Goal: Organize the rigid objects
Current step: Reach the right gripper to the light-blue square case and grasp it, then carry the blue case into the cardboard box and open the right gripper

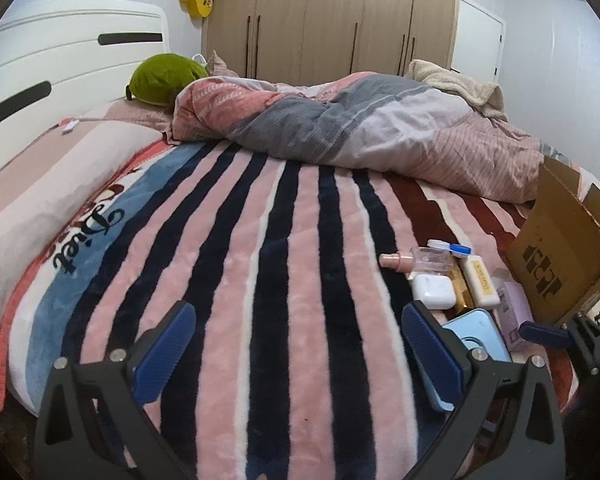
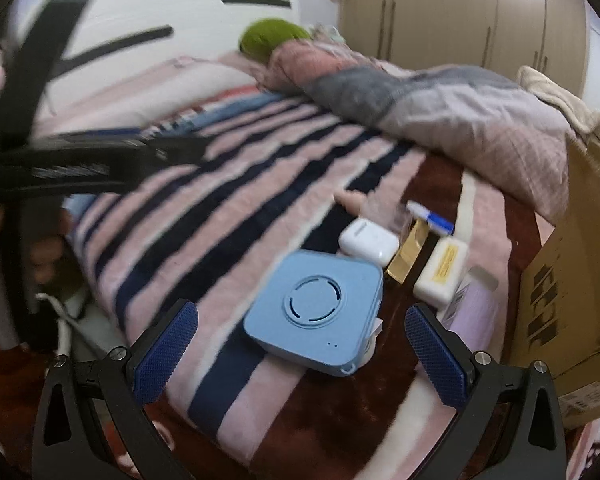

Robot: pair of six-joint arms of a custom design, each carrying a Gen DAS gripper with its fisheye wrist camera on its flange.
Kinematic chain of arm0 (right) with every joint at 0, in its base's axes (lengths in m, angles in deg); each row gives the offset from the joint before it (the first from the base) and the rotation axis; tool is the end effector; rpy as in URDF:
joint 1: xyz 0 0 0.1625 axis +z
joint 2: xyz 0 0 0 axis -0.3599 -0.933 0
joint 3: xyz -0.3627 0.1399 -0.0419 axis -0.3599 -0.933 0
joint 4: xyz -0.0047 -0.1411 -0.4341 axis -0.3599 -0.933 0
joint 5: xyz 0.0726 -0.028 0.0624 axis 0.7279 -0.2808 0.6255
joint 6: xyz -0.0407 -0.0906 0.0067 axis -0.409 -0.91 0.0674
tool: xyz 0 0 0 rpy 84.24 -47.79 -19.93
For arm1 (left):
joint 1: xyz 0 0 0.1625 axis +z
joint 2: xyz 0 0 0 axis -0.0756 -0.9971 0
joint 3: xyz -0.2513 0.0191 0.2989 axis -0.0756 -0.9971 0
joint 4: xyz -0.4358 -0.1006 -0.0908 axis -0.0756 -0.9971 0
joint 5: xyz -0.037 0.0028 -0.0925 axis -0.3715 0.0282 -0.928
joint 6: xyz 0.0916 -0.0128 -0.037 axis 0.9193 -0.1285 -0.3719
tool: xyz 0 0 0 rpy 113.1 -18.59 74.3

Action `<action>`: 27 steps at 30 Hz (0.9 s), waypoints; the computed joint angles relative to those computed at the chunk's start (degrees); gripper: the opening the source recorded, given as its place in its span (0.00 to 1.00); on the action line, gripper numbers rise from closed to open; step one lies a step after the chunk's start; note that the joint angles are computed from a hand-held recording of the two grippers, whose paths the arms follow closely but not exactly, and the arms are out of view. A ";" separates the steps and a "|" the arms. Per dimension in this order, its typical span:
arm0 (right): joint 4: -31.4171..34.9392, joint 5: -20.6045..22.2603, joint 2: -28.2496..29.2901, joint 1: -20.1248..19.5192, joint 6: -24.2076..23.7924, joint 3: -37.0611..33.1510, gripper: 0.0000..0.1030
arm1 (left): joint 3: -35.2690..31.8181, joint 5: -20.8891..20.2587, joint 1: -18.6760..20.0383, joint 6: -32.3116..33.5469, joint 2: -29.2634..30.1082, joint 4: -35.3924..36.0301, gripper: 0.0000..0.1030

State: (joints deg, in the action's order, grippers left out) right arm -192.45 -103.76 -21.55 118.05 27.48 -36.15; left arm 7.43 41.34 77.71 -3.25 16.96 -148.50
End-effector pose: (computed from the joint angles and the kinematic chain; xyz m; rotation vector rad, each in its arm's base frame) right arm 0.2040 -0.8348 -0.0333 1.1970 -2.2966 0.5007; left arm -0.0324 -0.8190 0.1588 0.1924 2.1656 -1.1169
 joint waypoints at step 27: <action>2.22 5.69 1.26 -0.27 -3.18 -3.83 0.78 | 0.06 -29.45 3.99 -9.64 -3.93 17.85 0.99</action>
